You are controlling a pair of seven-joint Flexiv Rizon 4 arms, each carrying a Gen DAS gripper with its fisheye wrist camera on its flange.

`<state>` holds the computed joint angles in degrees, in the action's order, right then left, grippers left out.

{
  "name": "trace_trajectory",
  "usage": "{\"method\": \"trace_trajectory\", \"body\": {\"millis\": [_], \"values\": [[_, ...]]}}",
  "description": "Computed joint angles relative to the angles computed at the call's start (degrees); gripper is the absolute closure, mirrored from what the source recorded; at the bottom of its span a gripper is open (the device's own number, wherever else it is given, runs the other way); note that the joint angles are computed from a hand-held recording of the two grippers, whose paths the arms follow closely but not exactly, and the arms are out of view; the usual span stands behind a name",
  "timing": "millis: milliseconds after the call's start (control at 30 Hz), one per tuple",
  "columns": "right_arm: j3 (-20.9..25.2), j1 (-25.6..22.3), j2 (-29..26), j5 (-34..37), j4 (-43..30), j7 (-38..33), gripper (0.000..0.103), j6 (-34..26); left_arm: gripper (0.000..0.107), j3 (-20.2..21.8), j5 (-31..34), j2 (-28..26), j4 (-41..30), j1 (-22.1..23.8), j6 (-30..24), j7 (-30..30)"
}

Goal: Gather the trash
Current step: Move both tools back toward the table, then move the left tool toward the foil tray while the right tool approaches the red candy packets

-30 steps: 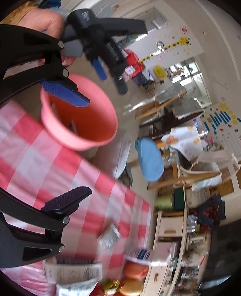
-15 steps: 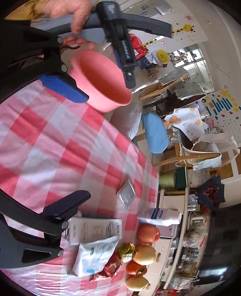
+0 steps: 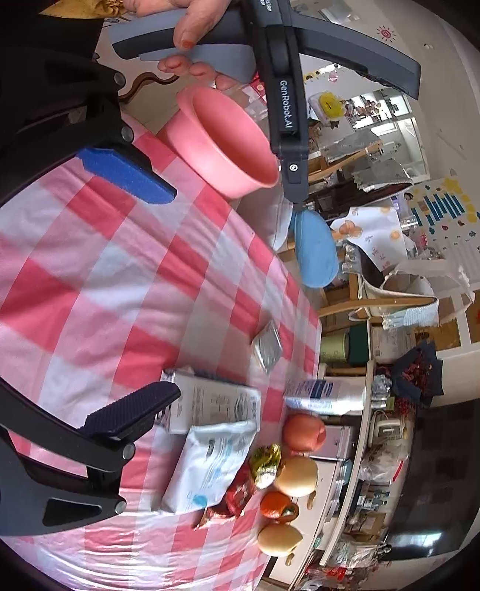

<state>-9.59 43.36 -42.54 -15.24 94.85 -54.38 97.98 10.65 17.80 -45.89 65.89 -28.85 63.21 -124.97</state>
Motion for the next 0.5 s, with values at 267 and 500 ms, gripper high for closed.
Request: {"method": "trace_trajectory", "body": {"millis": [267,500], "values": [[-2.54,0.66,1.84,2.71,4.15,-1.19,0.005,3.33,0.011,-7.21,-7.84,-2.16,-2.09,2.76,0.34,5.87],[-3.35,0.6,3.0,5.78,6.44,-3.13,0.005,5.06,0.011,-7.0,-11.67,-5.42,-7.08,1.23,-3.38,8.07]]}}
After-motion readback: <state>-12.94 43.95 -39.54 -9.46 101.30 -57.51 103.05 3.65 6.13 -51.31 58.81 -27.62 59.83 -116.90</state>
